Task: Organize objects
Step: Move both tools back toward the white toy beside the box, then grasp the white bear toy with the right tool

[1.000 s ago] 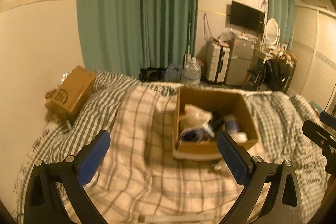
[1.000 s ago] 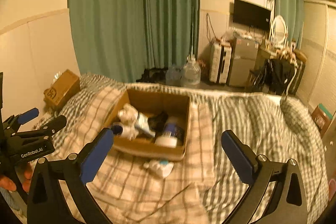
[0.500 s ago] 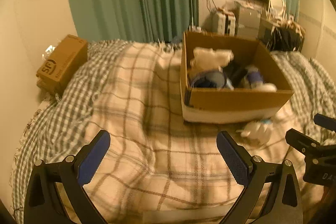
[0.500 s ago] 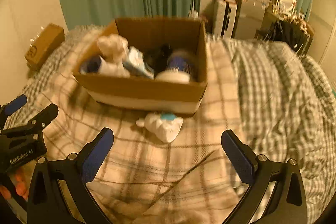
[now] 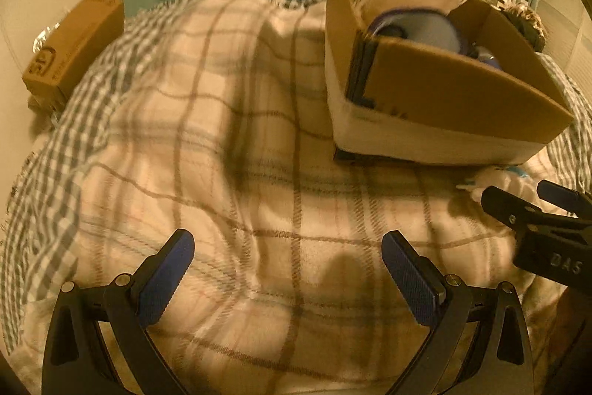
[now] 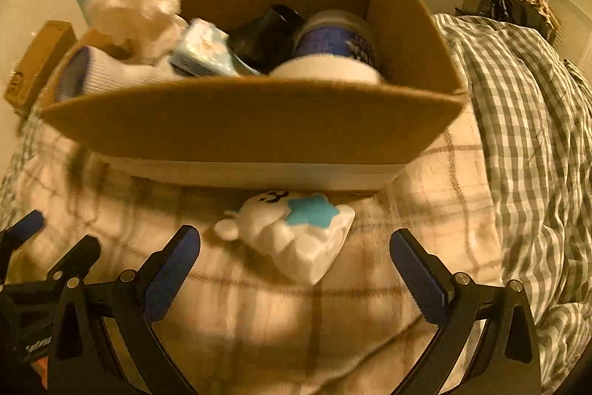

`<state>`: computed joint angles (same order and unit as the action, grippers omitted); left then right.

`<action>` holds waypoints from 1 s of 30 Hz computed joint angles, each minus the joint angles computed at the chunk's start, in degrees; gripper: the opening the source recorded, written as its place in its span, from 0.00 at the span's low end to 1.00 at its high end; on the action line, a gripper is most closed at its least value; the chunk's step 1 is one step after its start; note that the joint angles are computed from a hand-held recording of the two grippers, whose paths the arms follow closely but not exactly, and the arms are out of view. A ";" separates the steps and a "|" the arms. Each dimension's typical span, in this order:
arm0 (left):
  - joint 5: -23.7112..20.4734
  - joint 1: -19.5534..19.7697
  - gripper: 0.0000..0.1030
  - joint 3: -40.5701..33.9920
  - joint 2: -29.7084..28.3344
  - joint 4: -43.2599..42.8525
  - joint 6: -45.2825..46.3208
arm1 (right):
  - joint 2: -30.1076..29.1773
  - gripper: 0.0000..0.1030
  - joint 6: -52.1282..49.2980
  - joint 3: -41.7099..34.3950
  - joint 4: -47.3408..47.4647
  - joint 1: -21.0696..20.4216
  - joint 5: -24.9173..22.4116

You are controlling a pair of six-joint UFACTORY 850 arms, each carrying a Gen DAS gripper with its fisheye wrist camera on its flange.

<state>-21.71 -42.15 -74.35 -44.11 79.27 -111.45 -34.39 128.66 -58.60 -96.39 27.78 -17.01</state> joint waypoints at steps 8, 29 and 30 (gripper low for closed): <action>1.52 0.54 1.00 -0.50 -0.65 -1.98 1.71 | -3.36 1.00 -6.42 -2.70 6.33 -0.20 -0.27; -3.73 -2.98 1.00 7.70 6.27 10.51 -13.39 | 7.32 0.51 10.25 9.18 -10.90 1.63 1.11; -3.91 -3.40 1.00 8.43 7.00 10.82 -13.69 | 8.89 0.51 12.40 10.64 -12.69 1.90 0.65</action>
<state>-25.62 -45.55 -65.92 -37.11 90.10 -125.14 -25.50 141.06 -47.96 -109.08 29.68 -16.36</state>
